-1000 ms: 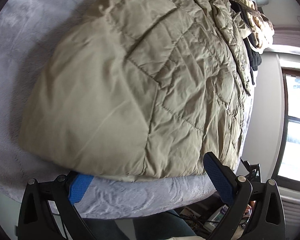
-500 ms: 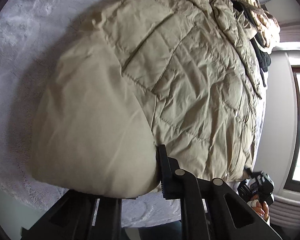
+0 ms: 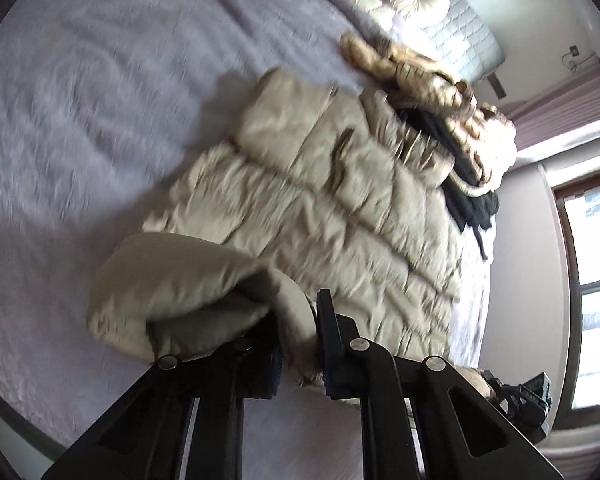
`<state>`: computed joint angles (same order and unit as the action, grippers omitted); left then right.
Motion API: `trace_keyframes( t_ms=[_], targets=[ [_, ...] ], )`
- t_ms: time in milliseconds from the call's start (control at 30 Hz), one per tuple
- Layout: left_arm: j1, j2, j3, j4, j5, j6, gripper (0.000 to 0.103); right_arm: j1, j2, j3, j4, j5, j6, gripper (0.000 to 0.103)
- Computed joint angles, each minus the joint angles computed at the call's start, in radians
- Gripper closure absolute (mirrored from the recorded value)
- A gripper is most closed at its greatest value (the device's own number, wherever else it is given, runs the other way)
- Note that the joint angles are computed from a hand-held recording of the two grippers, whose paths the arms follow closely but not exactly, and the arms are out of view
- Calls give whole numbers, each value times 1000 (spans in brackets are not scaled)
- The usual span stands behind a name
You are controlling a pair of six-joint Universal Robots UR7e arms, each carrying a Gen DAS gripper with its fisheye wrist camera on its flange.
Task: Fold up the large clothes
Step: 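Grasp the hem with both tools and lift it toward the collar, then lay the hem over the collar end and open both tools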
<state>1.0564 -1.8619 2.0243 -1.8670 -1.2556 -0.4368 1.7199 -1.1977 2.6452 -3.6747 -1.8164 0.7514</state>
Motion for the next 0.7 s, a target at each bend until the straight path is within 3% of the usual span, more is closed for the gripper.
trace_keyframes(
  t_ms=[167,333,700],
  targets=[
    [-23,141,-67,-182,29,46,87,-14,-68,-189,249,14,-152,95],
    [-3,335,-174,-320,56,169,87,-45,-14,-383,375,-17,-265,95],
    [119,712,-430,-377,142,307,87,-181,224,-690,484,-73,-266,95]
  ],
)
